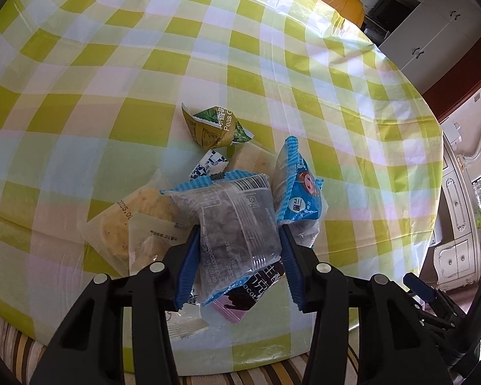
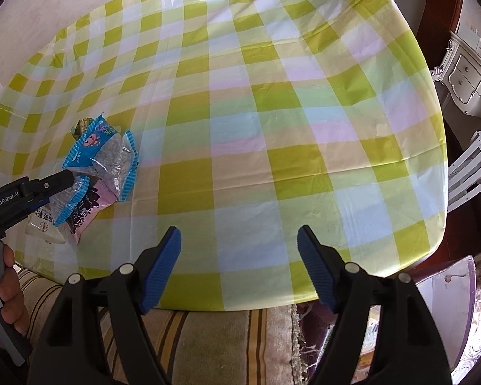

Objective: Organize snacks
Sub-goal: 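Grasp the blue-trimmed clear snack bag with the left tool while the right grasps another pink chocolate bar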

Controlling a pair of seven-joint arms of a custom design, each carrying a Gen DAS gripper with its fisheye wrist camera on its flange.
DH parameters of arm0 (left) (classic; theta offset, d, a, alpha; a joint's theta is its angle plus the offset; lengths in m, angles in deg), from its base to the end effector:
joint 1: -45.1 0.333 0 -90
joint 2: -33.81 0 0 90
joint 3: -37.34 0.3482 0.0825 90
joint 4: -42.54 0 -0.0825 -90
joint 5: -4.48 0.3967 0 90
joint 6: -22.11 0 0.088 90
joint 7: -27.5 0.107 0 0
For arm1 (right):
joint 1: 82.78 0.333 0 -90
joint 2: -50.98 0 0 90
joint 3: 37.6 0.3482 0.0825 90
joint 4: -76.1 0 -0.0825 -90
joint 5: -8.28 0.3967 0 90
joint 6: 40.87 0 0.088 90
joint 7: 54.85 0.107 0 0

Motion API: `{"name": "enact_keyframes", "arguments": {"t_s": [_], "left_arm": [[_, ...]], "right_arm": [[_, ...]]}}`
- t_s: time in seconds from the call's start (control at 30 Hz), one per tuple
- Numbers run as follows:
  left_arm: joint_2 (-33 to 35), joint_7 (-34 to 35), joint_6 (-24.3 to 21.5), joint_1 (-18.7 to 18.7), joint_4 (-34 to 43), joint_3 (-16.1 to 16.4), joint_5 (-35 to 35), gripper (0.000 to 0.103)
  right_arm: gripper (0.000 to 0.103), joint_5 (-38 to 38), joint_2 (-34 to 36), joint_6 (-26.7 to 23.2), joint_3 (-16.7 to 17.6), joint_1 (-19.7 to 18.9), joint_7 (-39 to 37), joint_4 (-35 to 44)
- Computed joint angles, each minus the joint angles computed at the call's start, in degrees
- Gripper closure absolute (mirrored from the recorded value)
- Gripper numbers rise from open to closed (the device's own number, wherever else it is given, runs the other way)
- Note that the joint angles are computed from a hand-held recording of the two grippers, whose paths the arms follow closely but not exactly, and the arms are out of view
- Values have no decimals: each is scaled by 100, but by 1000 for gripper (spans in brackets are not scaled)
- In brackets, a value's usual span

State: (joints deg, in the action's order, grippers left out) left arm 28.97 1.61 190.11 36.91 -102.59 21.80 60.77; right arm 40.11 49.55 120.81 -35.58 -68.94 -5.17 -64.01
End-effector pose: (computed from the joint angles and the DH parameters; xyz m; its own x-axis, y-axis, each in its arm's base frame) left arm 0.4140 -0.2402 0.3598 0.5103 -0.7682 0.3866 -0.6477 -0.6391 -0.4147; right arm 0.5024 0.1154 0.3706 0.4813 -0.8735 -0.0728 -0.7970 -0.4015 -0.4512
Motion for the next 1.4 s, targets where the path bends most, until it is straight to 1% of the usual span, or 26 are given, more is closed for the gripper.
{"name": "enact_keyframes", "arguments": {"t_s": [0.13, 0.4, 0.53, 0.63, 0.73, 0.83, 0.9, 1.0, 1.07, 1.17, 1.2, 1.33, 1.4], "left_arm": [[-123, -332, -17, 57, -41, -51, 356, 58], [-570, -1545, 115, 356, -224, -188, 1482, 58], [-840, -1697, 61, 447, -408, -183, 1538, 58], [-978, -1840, 125, 574, -525, -216, 1623, 58], [-1098, -2000, 158, 690, -597, -279, 1759, 58], [-1203, -2383, 217, 807, -644, -325, 2117, 58], [-1264, -2427, 189, 787, -695, -288, 2140, 58], [-1322, -2493, 186, 791, -775, -252, 2158, 58], [-1356, -2565, 187, 804, -817, -245, 2208, 58], [-1389, -2677, 182, 817, -853, -243, 2308, 58], [-1395, -2735, 188, 818, -861, -235, 2363, 58], [-1419, -2847, 185, 772, -882, -185, 2466, 58], [-1413, -2872, 178, 744, -883, -154, 2495, 58]], "right_arm": [[27, 40, 4, 7, 48, 58, -30, 31], [27, 26, 34, 20, 141, 189, 16, 112], [27, 142, -5, -65, 190, 287, -62, 117], [27, 256, -53, -157, 246, 403, -105, 76], [27, 481, -68, -388, 289, 531, -70, 81], [27, 560, 1, -469, 353, 631, 238, 116], [27, 631, 81, -498, 395, 682, 439, 178], [27, 518, 224, -423, 456, 724, 844, 275], [27, 509, 286, -395, 494, 737, 982, 332], [28, 250, 380, -283, 551, 778, 1300, 381], [30, 169, 416, -259, 569, 789, 1396, 398], [33, -309, 540, -164, 625, 844, 1831, 424], [37, -497, 585, -157, 653, 859, 1974, 431]]}}
